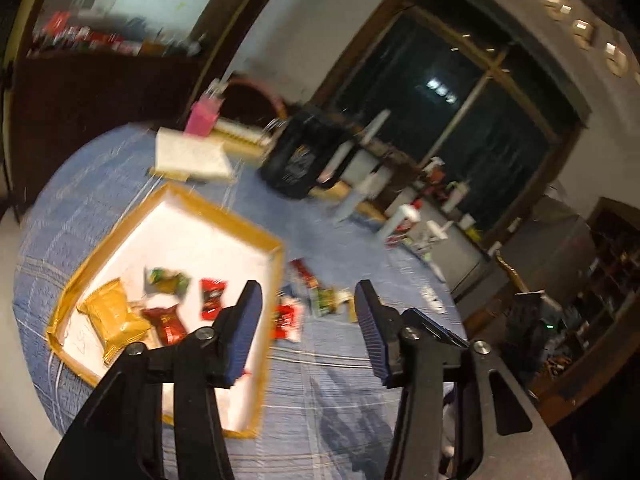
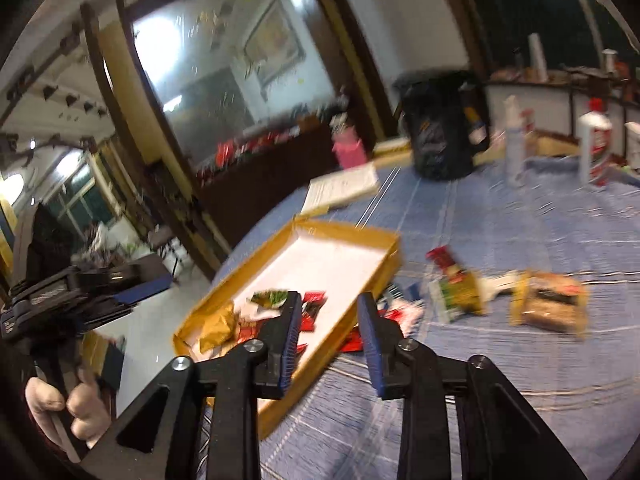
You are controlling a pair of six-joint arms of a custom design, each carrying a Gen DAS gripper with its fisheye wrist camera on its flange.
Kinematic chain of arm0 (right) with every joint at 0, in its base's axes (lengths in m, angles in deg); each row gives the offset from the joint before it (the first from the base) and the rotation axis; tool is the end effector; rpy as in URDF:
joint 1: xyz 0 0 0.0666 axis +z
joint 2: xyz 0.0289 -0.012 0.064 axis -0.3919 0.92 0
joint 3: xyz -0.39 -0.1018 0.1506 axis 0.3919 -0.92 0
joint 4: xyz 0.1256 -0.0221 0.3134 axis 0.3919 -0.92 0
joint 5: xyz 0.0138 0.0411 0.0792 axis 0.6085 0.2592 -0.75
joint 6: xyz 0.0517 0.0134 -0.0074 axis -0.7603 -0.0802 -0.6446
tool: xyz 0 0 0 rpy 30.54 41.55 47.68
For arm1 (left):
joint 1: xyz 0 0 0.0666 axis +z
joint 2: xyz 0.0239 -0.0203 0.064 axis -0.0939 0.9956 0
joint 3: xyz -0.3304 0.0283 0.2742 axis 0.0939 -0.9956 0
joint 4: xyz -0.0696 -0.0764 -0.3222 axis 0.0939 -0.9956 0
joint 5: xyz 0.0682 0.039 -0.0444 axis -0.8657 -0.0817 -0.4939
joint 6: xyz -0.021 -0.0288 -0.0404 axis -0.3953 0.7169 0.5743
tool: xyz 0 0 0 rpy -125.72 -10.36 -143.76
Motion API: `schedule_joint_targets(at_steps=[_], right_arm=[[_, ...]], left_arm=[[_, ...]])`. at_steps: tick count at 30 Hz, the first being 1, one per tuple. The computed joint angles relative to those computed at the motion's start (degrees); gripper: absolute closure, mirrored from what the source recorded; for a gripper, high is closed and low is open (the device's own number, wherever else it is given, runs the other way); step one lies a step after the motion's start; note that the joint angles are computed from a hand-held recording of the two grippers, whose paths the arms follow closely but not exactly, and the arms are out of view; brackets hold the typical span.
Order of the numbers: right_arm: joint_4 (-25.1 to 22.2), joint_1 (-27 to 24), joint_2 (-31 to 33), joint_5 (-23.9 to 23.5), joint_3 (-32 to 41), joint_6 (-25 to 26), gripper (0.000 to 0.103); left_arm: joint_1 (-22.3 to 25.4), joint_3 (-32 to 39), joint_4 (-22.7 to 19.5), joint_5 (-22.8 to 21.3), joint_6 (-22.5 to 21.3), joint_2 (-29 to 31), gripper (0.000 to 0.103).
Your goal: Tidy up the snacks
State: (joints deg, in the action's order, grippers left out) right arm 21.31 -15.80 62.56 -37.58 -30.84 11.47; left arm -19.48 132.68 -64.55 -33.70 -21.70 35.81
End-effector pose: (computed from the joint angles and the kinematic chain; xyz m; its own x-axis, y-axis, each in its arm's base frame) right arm 0.3649 0.0612 0.3742 -0.5610 0.0429 -0.8267 -0.4036 0.8577 0.3184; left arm 0.3296 -0.0926 0.4554 -0.6176 -0.3141 -0.7210 0.1873 0.8316 -0.5227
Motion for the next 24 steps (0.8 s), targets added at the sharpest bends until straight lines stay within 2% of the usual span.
schedule_joint_targets(at_steps=[3, 7, 10, 13, 18, 20, 21, 24], right_arm=[[-3.02, -6.67, -4.91, -2.8, -0.55, 1.37, 0.069], [-8.05, -16.7, -9.72, -5.0, 1.76, 5.21, 0.069], [-10.31, -23.51, -12.4, -6.04, 4.76, 7.35, 0.069], [-13.91, -31.75, -13.5, -10.72, 9.74, 6.81, 0.069], [-15.55, -45.38, -14.27, -19.56, 16.78, 2.44, 0.069], [-16.0, -49.51, -14.2, -21.13, 19.26, 2.12, 0.069], [-16.46, -51.65, -13.98, -21.36, 20.91, 1.94, 0.069], [-20.15, -58.32, -12.1, -22.69, 27.63, 0.55, 0.069]], left_arm=[[-4.72, 3.22, -4.05, -4.59, -0.88, -4.45, 0.054], [-12.45, 11.27, -11.69, -12.49, -2.86, -8.34, 0.054], [-17.41, 19.7, -17.32, -17.74, -4.92, -8.93, 0.05], [-21.68, 30.42, -23.11, -23.61, -6.44, -8.06, 0.05], [-28.56, 46.13, -25.91, -38.46, -10.2, -6.7, 0.05], [-30.95, 51.2, -27.46, -43.37, -12.08, -5.78, 0.049], [-32.89, 54.69, -28.66, -47.34, -13.93, -5.2, 0.048], [-35.76, 61.25, -30.79, -55.75, -18.01, -4.45, 0.043]])
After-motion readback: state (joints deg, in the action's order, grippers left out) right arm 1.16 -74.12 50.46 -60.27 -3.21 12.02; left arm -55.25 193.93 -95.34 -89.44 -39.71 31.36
